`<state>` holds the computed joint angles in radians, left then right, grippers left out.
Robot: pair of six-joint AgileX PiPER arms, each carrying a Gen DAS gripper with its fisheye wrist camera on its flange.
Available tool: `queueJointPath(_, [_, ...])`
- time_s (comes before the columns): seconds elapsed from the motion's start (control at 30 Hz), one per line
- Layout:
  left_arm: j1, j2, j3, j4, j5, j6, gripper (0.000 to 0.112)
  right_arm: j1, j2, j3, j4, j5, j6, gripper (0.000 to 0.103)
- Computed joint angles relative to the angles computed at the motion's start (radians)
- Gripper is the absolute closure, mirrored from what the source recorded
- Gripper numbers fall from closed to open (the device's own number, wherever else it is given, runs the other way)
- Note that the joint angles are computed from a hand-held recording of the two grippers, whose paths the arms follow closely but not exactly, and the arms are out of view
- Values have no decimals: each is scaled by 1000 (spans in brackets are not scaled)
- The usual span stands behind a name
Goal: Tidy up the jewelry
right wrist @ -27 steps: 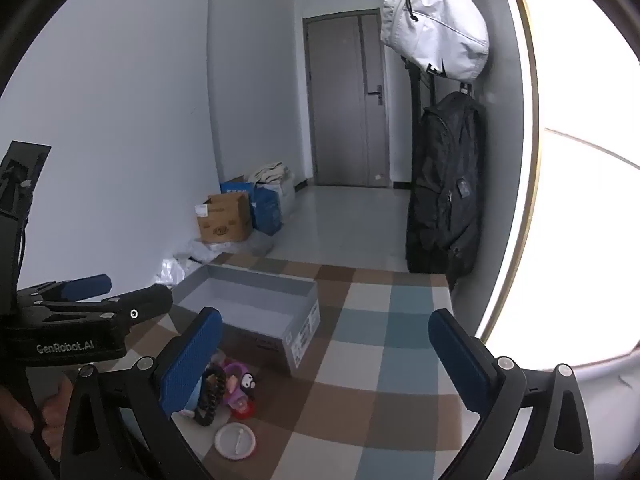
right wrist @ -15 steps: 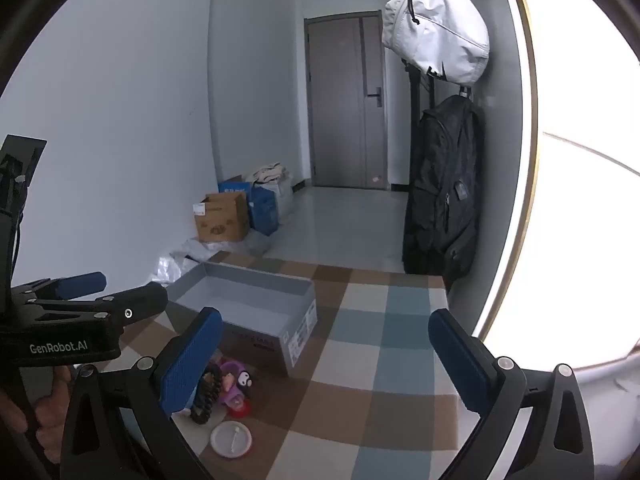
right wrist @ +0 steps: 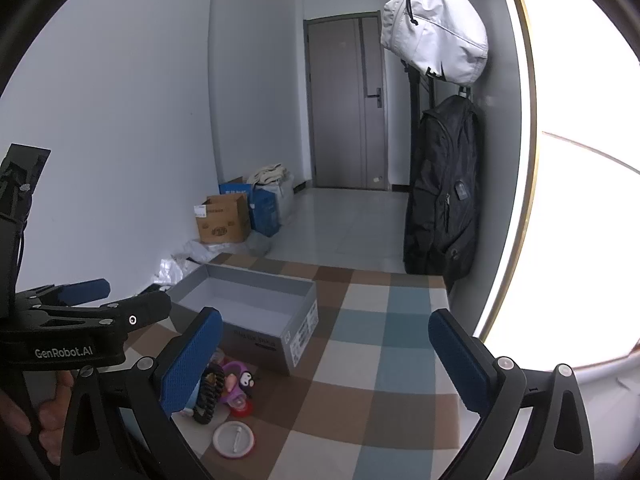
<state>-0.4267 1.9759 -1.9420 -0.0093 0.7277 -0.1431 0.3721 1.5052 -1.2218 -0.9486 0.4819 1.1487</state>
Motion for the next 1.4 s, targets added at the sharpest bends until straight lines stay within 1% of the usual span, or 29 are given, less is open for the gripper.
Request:
queueJointPath(0.1, [-4, -7, 16, 12, -14, -7, 10, 3, 0, 1, -2, 1, 4, 0])
queueJointPath(0.4, [-8, -13, 29, 15, -23, -14, 10, 1, 0, 0, 1, 2, 2, 0])
queueJointPath(0.63, [-8, -8, 19, 15, -14, -11, 10, -3, -1, 4, 12, -12, -8, 0])
queueJointPath(0.83, [-14, -13, 32, 33, -23, -20, 10, 0, 0, 3, 5, -7, -1, 0])
queueJointPath(1.4, [-10, -6, 17, 22, -8, -21, 10, 3, -1, 1, 6, -3, 8, 0])
